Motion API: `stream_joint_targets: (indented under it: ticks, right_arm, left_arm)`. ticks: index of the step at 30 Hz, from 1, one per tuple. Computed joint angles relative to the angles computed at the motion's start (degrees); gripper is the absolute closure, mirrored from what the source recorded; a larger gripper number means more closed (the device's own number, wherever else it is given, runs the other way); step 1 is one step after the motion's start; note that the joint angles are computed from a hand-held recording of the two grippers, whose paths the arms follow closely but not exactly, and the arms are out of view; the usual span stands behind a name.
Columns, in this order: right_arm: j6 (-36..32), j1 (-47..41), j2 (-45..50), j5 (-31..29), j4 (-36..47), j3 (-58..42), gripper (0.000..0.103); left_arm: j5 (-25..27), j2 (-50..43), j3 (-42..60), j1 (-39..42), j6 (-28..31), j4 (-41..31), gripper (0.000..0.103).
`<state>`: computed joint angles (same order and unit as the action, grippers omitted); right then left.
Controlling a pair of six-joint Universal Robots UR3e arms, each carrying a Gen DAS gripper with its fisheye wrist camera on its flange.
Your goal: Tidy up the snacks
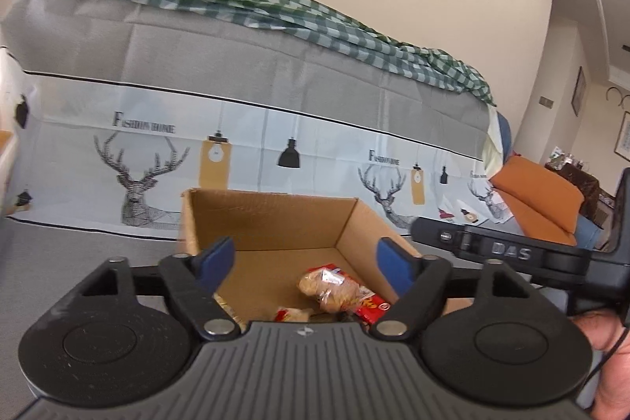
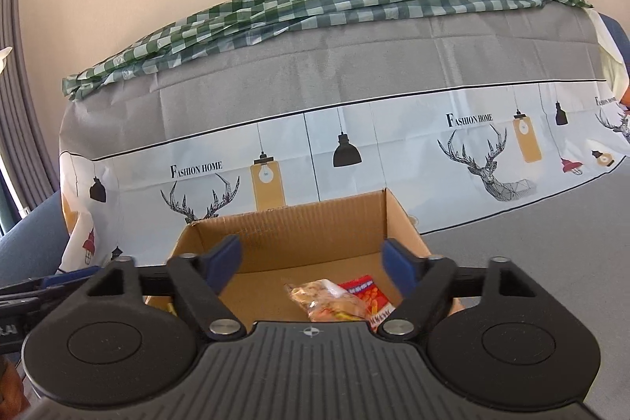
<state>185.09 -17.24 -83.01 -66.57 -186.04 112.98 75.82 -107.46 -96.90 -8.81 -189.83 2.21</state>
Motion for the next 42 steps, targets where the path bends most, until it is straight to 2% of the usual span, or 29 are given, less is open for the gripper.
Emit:
stream_joint_targets:
  ticks: [1,3,5,9,11,14,17,22,34,42]
  right_arm:
    - [-0.2,-0.5,-1.9,0.4,0.4,1.7,0.006]
    - [-0.9,-2.2,-6.8,2.1,1.2,6.2,0.001]
    - [-2.5,-4.2,-12.6,4.2,3.8,10.7,0.001]
    - [-6.0,-7.0,-24.1,4.6,11.9,17.5,0.001]
    - [-6.8,-7.9,-29.0,3.3,16.6,19.5,0.001]
    - [-6.9,-8.9,-33.1,2.0,22.2,21.0,0.001]
    - [-8.1,-6.8,-31.3,-0.8,22.2,20.4,0.001]
    - [-10.3,-1.0,-26.1,-6.8,18.0,18.8,0.001]
    - [-12.1,3.5,-20.4,-10.3,15.4,16.0,0.001]
    - [-12.7,2.2,-20.6,-9.3,15.5,16.5,0.001]
  left_arm:
    - [0.6,1.9,-1.9,0.1,0.1,-0.6,0.017]
    - [2.8,5.8,-5.6,-0.5,0.9,-2.6,0.014]
    - [6.9,8.8,-8.0,-2.3,1.6,-4.9,0.000]
    - [12.3,13.2,-11.9,-5.8,1.1,-7.9,0.001]
    - [16.3,13.7,-11.7,-8.2,-0.6,-11.3,0.001]
    - [18.9,13.7,-10.5,-10.4,-3.1,-17.0,0.001]
    - [20.3,12.1,-8.6,-11.3,-3.1,-19.9,0.001]
    - [20.5,10.6,-7.5,-10.0,-4.1,-20.0,0.001]
    - [17.4,8.0,-4.5,-8.9,-4.9,-22.3,0.001]
    - [16.8,7.6,-4.1,-9.1,-4.9,-22.2,0.001]
